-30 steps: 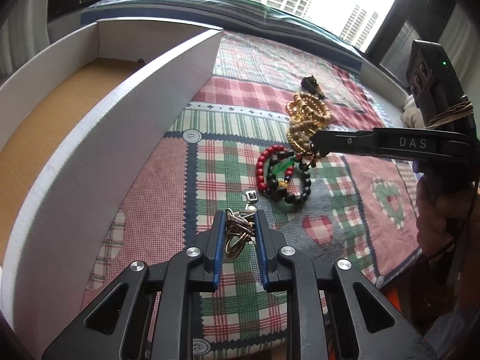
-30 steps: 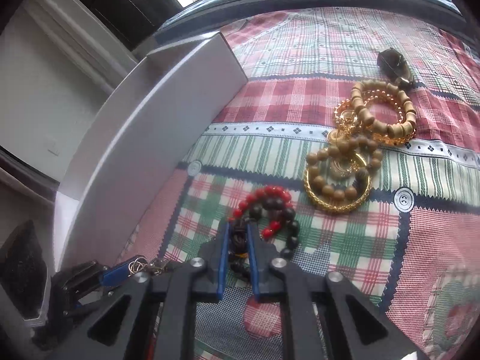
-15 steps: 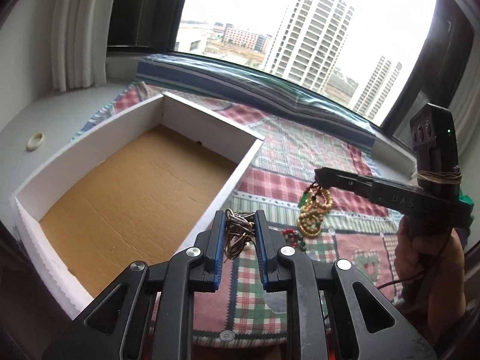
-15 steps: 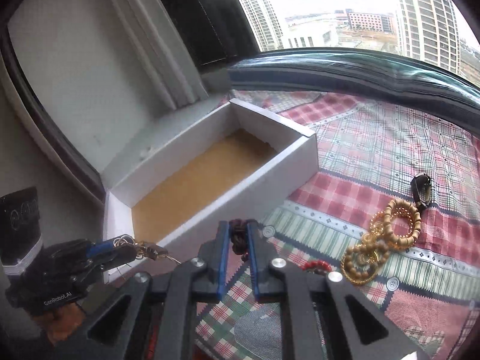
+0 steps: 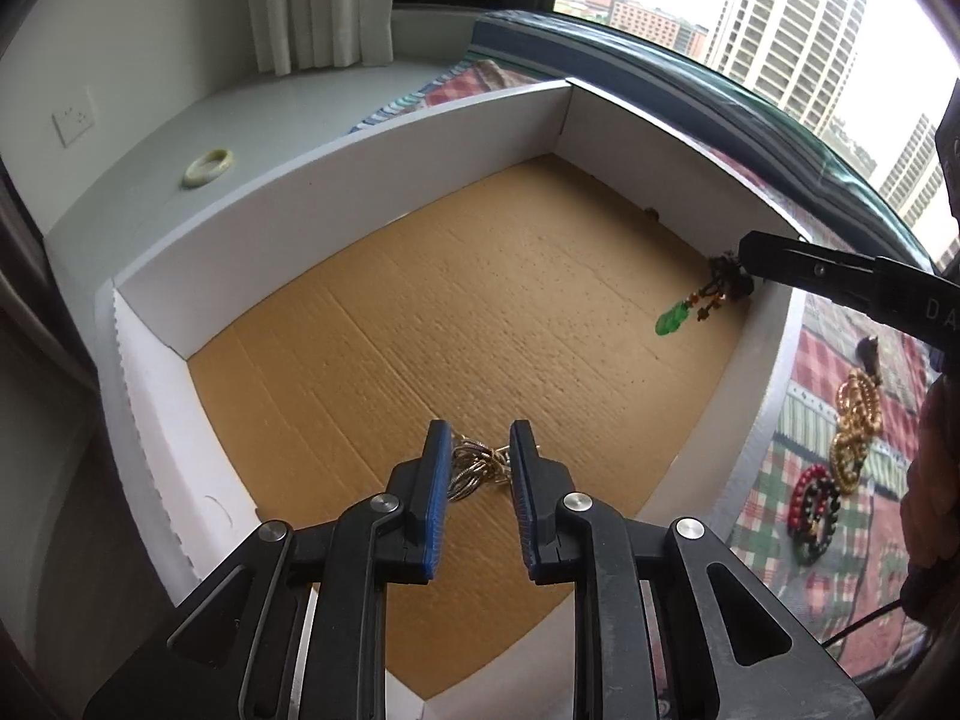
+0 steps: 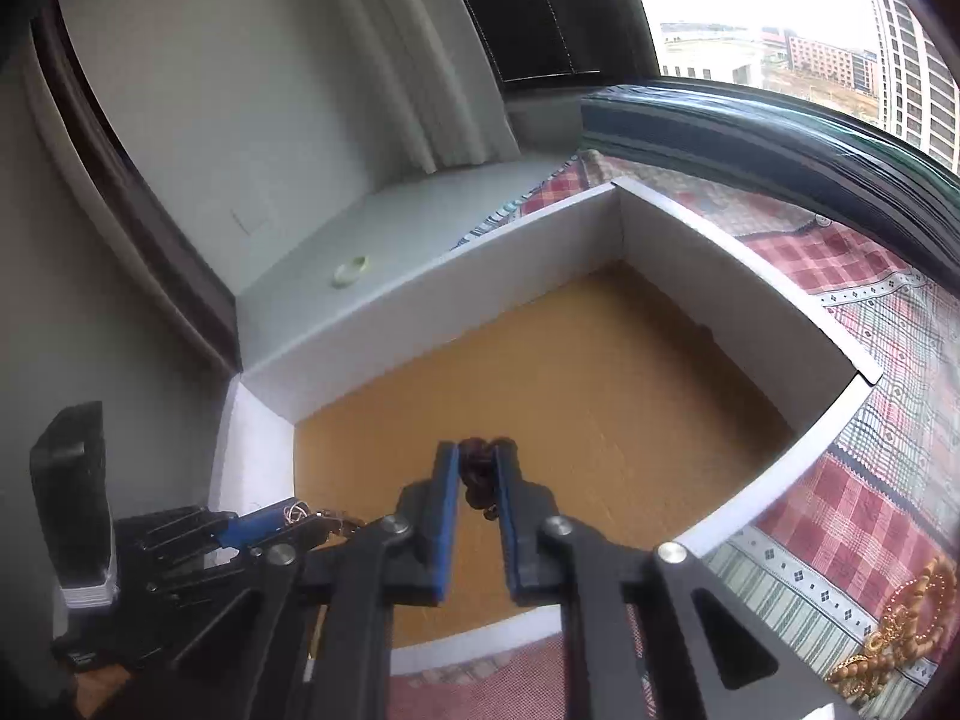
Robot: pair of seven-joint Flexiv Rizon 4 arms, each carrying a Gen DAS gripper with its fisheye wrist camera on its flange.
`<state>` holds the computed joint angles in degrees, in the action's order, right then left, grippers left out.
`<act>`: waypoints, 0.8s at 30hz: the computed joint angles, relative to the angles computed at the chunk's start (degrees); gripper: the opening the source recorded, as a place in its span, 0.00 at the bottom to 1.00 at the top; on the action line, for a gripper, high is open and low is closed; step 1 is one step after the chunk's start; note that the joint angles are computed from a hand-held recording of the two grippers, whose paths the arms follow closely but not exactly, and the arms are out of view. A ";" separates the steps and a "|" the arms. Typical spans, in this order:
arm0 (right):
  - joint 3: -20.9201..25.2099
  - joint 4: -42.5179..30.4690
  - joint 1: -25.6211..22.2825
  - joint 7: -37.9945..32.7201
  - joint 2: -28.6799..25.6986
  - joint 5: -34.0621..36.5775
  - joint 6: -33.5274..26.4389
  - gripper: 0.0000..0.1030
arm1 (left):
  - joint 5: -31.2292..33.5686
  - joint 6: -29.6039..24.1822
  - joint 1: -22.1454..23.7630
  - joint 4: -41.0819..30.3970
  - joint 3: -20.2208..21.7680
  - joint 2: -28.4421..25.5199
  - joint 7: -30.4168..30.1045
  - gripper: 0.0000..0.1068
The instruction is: Organize jewelry
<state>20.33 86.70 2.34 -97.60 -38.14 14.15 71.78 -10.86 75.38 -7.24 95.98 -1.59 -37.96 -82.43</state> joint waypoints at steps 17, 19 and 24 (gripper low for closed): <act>-10.24 5.75 7.23 2.79 -3.36 -14.72 5.16 0.32 | 10.58 -2.63 -5.48 2.73 8.12 1.46 -8.55 0.67; -11.47 7.08 8.01 4.68 -2.86 -16.70 5.80 0.32 | 10.93 -2.43 -5.38 3.88 7.51 2.13 -8.75 0.67; -8.99 9.46 4.97 4.44 -2.33 -18.42 8.10 0.31 | 12.02 -0.22 -6.31 7.62 7.02 4.20 -9.27 0.67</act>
